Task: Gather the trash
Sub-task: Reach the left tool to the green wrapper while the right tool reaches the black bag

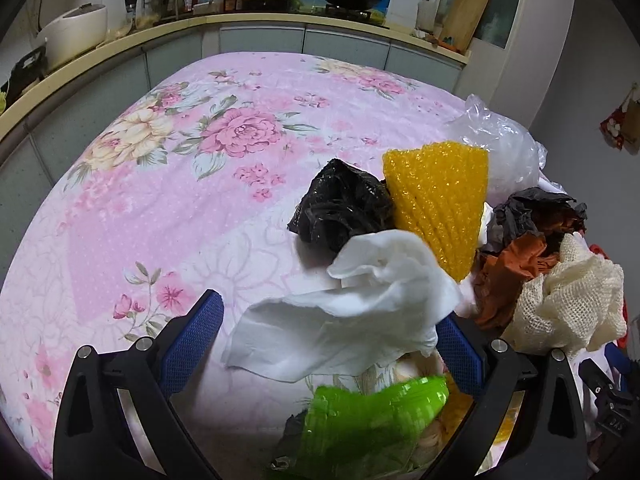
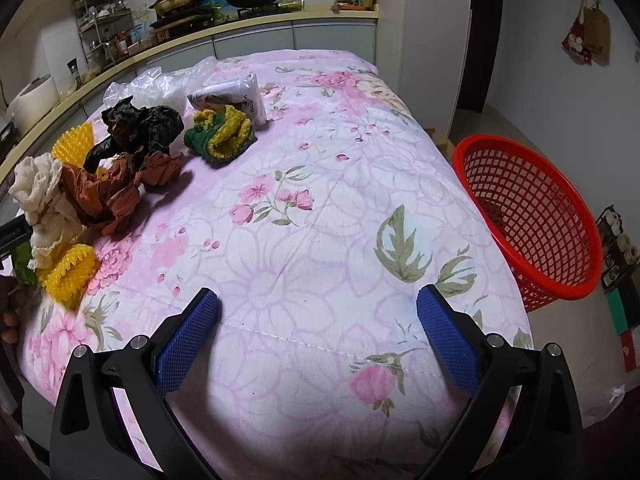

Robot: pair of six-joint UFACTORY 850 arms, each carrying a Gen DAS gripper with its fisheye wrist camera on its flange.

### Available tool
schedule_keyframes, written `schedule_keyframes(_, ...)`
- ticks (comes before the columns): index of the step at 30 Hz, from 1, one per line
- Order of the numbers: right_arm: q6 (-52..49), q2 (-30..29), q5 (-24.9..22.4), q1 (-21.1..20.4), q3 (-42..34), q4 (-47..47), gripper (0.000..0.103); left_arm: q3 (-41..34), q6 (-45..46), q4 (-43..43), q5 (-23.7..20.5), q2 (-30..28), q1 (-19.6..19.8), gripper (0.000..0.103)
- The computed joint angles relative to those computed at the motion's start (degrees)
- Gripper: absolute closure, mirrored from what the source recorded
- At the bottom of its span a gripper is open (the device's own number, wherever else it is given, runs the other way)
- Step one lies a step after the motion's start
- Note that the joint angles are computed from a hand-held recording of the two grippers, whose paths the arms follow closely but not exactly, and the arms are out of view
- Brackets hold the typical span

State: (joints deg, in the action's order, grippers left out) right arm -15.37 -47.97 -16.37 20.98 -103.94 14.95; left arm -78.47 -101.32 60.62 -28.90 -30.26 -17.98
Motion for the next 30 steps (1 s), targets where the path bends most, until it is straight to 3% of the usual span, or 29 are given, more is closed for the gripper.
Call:
schedule_keyframes(5,-4.79,0.41,2.08,-0.20,1.32,4.59,0.007,-0.78,5.82,-4.17,0.59,-0.24,0.52,0.007)
schedule_keyframes(11,-9.02,1.08,1.12,-0.54,1.86,9.52,0.007,2.35,0.08,-1.61,3.20,2.42,1.10,0.008)
schedule_keyframes(15,-14.07,1.52,0.05,-0.91,2.12,15.58,0.007,3.93,4.53,-3.92,4.79,3.81,0.37,0.008)
schedule_keyframes(21,-21.04,2.58,0.23,-1.04,2.90,22.75,0.007,2.54,11.57,-8.28,3.21,3.08,-0.41,0.009)
schedule_keyframes(27,-27.42,1.82,-1.96,-0.94,0.32,29.11,0.007,3.95,8.21,-5.12,4.86,3.93,0.15,0.031)
schedule_keyframes(28,-28.05,1.54,-2.36,-0.85,-0.38,29.73,0.007,4.68,6.12,-3.53,6.03,4.54,0.48,0.037)
schedule_keyframes(30,-29.03,0.69,-3.33,-0.54,-2.34,30.61,0.007,6.30,-1.63,2.56,7.68,5.82,1.02,0.040)
